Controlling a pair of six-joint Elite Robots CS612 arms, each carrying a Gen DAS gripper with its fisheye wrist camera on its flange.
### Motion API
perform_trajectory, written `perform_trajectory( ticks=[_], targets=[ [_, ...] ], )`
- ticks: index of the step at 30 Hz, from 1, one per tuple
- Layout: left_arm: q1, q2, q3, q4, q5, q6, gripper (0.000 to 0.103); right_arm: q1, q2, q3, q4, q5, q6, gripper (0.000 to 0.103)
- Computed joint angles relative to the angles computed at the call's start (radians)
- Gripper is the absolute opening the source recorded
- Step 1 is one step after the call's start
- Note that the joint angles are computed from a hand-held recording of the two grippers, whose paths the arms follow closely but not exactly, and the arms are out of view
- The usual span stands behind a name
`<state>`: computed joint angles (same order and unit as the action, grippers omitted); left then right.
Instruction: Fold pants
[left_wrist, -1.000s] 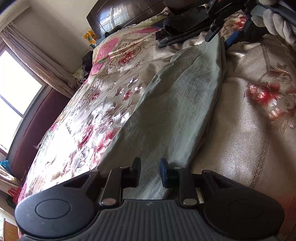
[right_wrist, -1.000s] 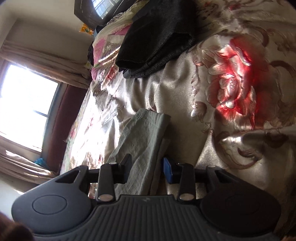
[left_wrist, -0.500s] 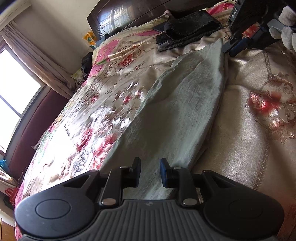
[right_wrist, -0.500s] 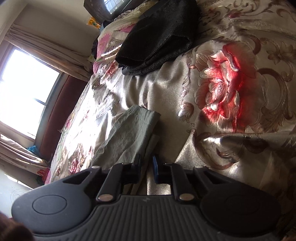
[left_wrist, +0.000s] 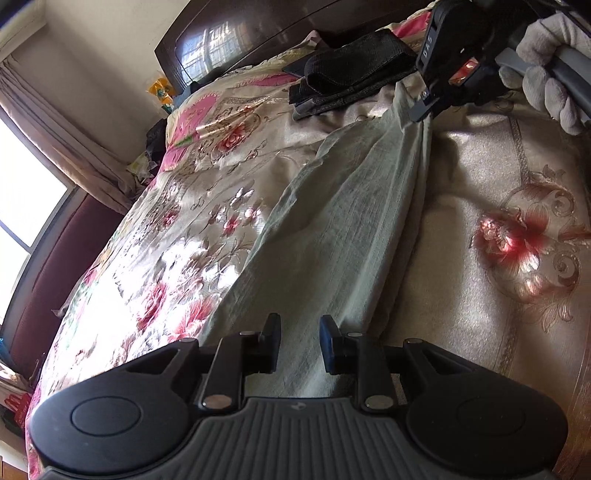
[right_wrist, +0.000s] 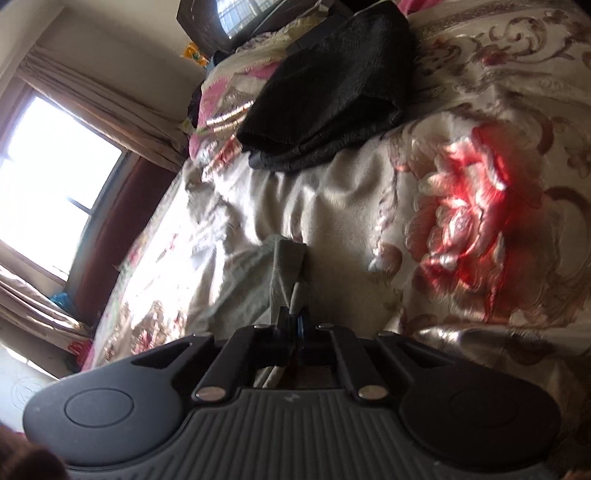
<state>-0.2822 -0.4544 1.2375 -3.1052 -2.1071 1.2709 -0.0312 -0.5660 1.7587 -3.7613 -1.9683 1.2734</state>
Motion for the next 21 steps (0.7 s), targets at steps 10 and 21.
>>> perform_trajectory(
  ticks=[10, 21],
  targets=[
    [-0.008, -0.019, 0.059, 0.007, 0.002, 0.087, 0.038, -0.022, -0.032, 0.076, 0.049, -0.026, 0.087, 0.014],
    [0.048, 0.003, -0.001, -0.008, 0.047, -0.08, 0.041, 0.029, -0.06, 0.004, 0.176, 0.053, -0.087, 0.015]
  ],
)
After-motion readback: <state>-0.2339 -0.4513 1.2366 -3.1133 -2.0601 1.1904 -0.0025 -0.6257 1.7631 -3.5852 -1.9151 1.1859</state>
